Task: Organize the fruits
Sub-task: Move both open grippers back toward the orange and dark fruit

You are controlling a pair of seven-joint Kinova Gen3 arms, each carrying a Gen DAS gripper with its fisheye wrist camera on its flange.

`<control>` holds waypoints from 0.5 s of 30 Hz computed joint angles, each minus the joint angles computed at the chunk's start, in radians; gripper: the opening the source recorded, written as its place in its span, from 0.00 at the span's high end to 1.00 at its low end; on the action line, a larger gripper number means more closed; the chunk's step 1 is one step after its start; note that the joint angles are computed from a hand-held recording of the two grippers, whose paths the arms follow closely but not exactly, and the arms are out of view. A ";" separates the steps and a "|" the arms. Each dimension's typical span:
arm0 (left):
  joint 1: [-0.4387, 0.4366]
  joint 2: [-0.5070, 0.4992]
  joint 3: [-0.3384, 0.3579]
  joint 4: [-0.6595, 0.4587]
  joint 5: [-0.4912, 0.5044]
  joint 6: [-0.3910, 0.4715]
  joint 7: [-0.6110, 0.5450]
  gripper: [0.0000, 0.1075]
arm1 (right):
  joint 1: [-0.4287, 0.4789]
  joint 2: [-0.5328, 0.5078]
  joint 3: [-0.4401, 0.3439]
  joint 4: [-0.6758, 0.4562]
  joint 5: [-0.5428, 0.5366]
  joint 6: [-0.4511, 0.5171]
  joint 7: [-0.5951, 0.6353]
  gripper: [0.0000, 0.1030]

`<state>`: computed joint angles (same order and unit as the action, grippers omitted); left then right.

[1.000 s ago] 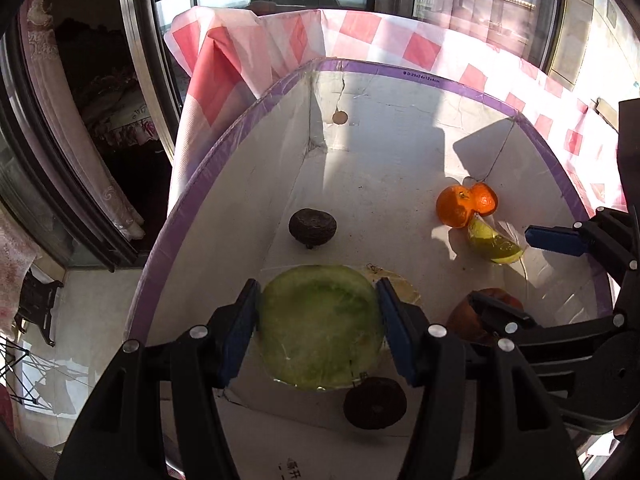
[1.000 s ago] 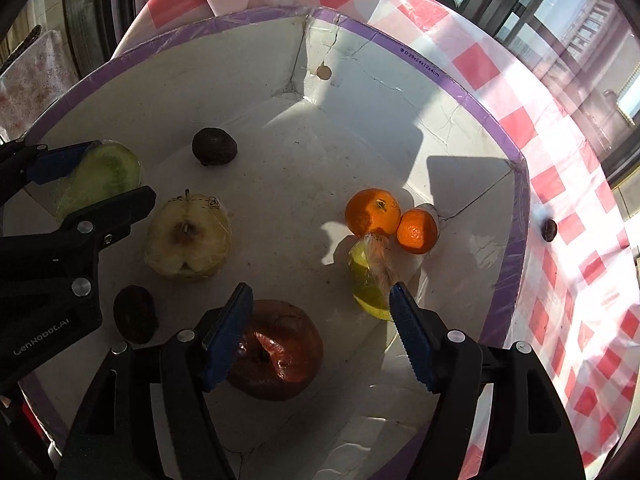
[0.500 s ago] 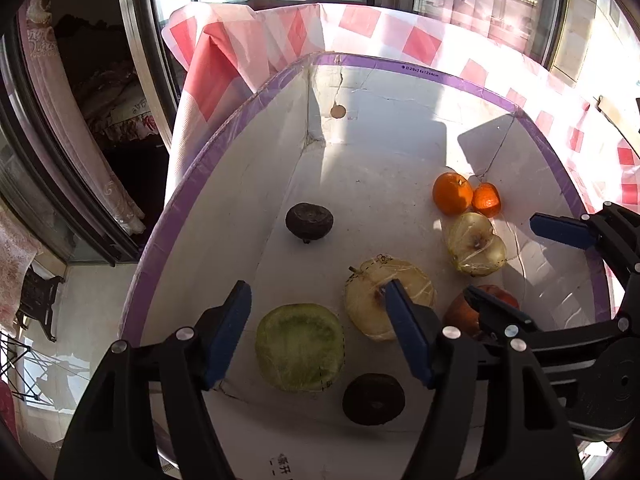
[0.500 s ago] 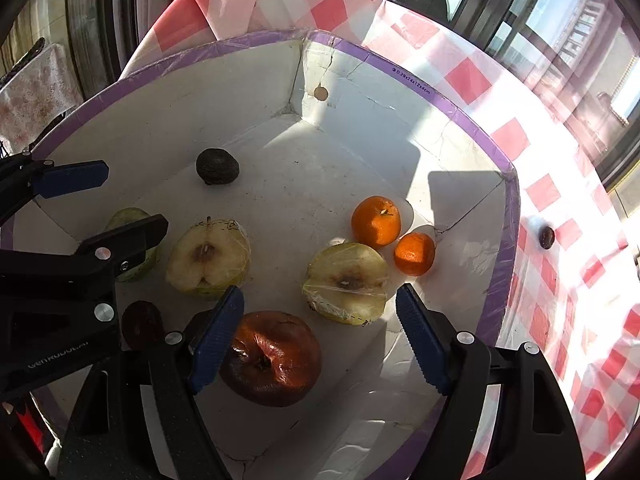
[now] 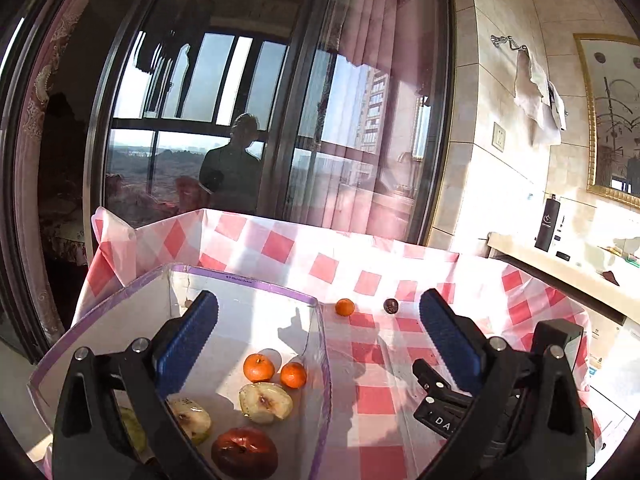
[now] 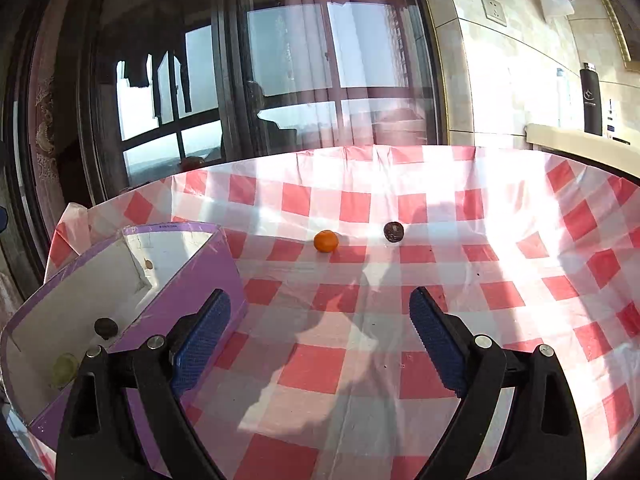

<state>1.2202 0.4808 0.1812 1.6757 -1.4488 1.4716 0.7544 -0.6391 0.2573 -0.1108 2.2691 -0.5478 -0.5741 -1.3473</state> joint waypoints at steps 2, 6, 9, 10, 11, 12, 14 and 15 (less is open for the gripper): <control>-0.081 0.063 0.057 -0.078 -0.066 -0.081 -0.065 0.06 | 0.064 0.017 0.034 -0.010 0.005 0.050 -0.031 0.15; -0.266 0.206 0.177 -0.247 -0.148 -0.244 -0.190 0.06 | 0.213 0.050 0.052 -0.029 0.111 0.100 -0.170 0.15; -0.401 0.303 0.215 -0.386 -0.084 -0.360 -0.287 0.06 | 0.286 0.088 0.068 -0.077 0.180 0.158 -0.239 0.15; -0.442 0.331 0.229 -0.433 -0.043 -0.379 -0.319 0.06 | 0.303 0.103 0.071 -0.103 0.204 0.186 -0.255 0.15; -0.473 0.358 0.240 -0.479 -0.002 -0.381 -0.347 0.06 | 0.322 0.117 0.067 -0.129 0.235 0.213 -0.272 0.15; -0.497 0.375 0.235 -0.508 0.038 -0.398 -0.366 0.06 | 0.330 0.134 0.069 -0.158 0.260 0.236 -0.280 0.15; -0.510 0.388 0.178 -0.521 0.092 -0.467 -0.366 0.06 | 0.355 0.175 0.054 -0.234 0.316 0.294 -0.291 0.15; -0.508 0.386 0.144 -0.499 0.096 -0.508 -0.341 0.06 | 0.366 0.198 0.045 -0.280 0.354 0.332 -0.308 0.15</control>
<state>0.7121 0.8666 0.3249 1.1769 -1.3527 0.9636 0.4131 -0.2734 0.4551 -0.0655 1.9886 -0.1935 -0.2425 -1.6550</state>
